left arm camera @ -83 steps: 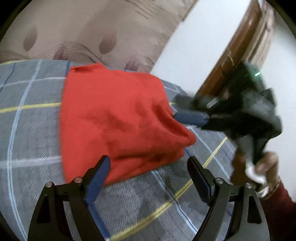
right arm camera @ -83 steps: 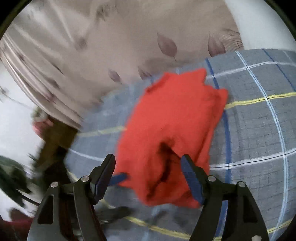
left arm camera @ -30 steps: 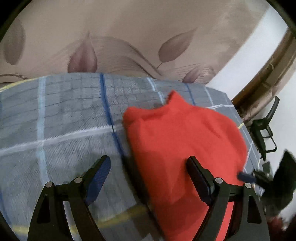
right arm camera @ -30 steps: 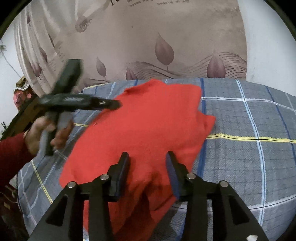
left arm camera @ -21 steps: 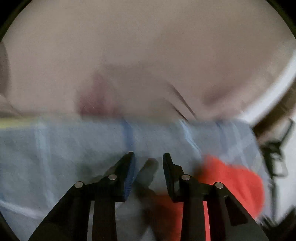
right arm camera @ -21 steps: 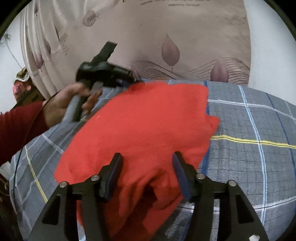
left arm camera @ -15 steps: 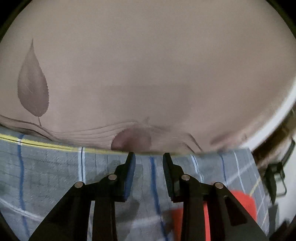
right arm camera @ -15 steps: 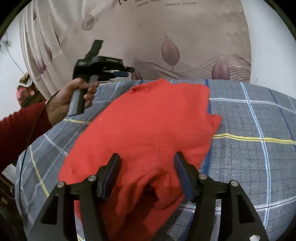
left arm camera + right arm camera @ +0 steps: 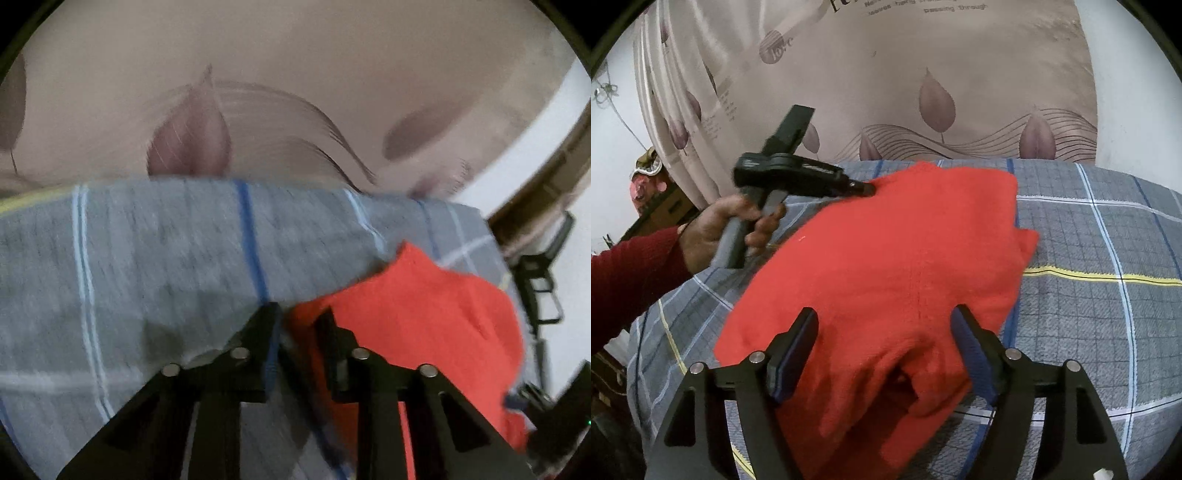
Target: Fold small clothes
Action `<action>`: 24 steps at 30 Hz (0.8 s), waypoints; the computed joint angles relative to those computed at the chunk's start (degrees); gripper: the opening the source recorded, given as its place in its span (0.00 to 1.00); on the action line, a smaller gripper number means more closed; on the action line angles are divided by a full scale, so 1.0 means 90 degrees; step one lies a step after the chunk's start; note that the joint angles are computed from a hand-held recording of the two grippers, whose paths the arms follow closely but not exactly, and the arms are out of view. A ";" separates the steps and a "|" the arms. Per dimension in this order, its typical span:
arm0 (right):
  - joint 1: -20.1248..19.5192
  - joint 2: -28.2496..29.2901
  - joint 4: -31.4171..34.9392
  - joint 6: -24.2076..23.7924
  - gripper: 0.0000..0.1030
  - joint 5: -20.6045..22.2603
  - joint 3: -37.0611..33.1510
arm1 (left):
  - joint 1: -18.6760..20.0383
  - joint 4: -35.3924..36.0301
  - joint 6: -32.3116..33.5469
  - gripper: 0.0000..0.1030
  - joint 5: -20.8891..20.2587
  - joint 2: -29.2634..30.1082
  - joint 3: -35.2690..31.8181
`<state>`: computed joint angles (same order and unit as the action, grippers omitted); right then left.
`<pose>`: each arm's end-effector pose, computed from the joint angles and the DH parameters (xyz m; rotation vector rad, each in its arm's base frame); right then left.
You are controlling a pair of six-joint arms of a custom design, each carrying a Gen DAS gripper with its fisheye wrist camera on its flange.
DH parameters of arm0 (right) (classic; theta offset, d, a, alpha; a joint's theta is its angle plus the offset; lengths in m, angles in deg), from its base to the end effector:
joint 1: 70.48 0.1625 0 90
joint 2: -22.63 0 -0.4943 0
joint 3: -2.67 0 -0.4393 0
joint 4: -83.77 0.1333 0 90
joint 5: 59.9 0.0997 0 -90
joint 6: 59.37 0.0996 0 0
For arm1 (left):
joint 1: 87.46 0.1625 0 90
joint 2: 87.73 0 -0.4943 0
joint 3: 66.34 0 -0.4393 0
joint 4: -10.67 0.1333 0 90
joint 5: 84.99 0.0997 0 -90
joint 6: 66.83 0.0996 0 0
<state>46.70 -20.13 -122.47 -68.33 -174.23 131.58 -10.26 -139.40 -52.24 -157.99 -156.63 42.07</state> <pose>0.3215 -0.4242 0.0312 0.6877 -2.6115 0.8075 0.0158 -0.6637 0.2900 0.5889 2.7370 -0.5010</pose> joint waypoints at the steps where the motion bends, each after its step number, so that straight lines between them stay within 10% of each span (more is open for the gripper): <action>1: -0.0022 -0.0013 -0.0020 0.0018 0.68 0.0045 0.0014 | -0.0041 -0.0308 0.0096 0.20 0.0228 0.0092 0.0012; 4: -0.0034 -0.0020 -0.0042 0.0041 0.70 0.0080 0.0030 | -0.0102 -0.1241 0.0185 0.13 0.1022 0.0402 -0.0186; 8: -0.0027 -0.0028 -0.0028 0.0022 0.71 0.0077 0.0024 | 0.0149 -0.1303 -0.0439 0.13 0.0262 0.0256 -0.0434; 14: -0.0070 -0.0057 -0.0092 0.0060 0.73 0.0181 0.0063 | 0.0261 0.0970 0.0298 0.13 -0.0799 -0.0288 -0.0469; 24: -0.0006 -0.0010 -0.0071 0.0062 0.76 0.0067 0.0031 | 0.0105 0.0290 0.0425 0.13 -0.0386 0.0164 -0.0333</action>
<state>46.65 -20.22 -123.11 -67.77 -173.63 131.86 -9.31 -136.79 -48.42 -161.47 -155.16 39.08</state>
